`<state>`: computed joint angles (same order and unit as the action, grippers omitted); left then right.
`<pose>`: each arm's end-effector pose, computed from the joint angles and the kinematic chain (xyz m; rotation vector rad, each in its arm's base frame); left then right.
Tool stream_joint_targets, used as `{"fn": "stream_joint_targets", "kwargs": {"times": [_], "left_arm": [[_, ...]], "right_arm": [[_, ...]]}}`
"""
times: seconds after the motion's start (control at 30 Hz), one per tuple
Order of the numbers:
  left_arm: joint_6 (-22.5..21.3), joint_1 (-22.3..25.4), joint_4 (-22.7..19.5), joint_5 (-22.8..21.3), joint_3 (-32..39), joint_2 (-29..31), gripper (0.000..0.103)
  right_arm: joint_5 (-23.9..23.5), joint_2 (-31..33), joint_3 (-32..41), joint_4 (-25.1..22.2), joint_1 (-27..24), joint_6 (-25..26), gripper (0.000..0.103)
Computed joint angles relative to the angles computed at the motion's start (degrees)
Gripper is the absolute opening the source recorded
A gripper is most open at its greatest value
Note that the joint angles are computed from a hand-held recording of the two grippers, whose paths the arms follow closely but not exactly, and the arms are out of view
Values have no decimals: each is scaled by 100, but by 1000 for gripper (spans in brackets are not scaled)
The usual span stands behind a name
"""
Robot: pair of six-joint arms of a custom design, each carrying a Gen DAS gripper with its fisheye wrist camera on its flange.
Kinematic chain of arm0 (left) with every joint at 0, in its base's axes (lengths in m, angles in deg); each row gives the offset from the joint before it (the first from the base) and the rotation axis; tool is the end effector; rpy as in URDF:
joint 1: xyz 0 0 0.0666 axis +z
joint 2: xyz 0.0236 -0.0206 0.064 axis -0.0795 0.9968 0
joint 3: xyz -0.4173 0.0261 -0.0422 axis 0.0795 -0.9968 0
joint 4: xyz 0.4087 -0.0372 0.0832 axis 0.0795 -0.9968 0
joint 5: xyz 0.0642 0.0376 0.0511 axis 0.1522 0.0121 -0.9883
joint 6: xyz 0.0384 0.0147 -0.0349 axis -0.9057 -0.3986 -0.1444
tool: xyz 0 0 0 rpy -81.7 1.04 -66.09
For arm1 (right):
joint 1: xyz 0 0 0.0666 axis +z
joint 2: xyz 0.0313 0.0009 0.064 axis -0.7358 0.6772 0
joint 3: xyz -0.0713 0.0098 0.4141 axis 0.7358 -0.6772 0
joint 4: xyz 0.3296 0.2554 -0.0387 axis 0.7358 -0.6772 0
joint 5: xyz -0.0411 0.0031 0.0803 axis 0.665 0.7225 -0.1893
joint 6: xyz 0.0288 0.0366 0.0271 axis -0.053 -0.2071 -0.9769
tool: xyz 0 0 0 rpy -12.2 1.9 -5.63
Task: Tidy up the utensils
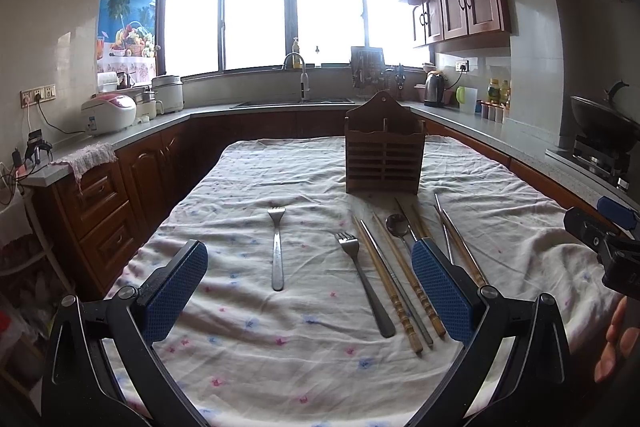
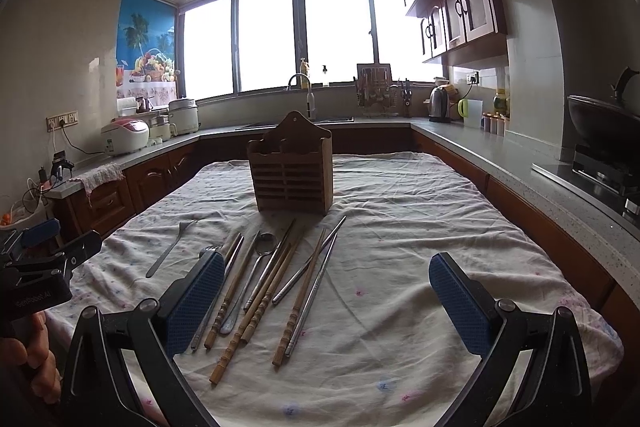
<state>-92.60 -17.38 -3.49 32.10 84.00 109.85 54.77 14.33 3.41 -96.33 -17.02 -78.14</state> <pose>0.6072 -0.1469 0.3944 0.4745 1.8716 -0.2941 0.5028 0.2627 0.3800 0.4085 1.8477 -0.2307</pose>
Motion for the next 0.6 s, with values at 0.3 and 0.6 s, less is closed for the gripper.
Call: {"fn": "stream_joint_targets", "kwargs": {"times": [0.3,0.6], "left_arm": [[13,0,10,10,6,10,103],[19,-2,-7,21,29,23,103]], "right_arm": [[-32,11,22,1,-1,18,103],[-36,25,39,10,1,37,103]]}}
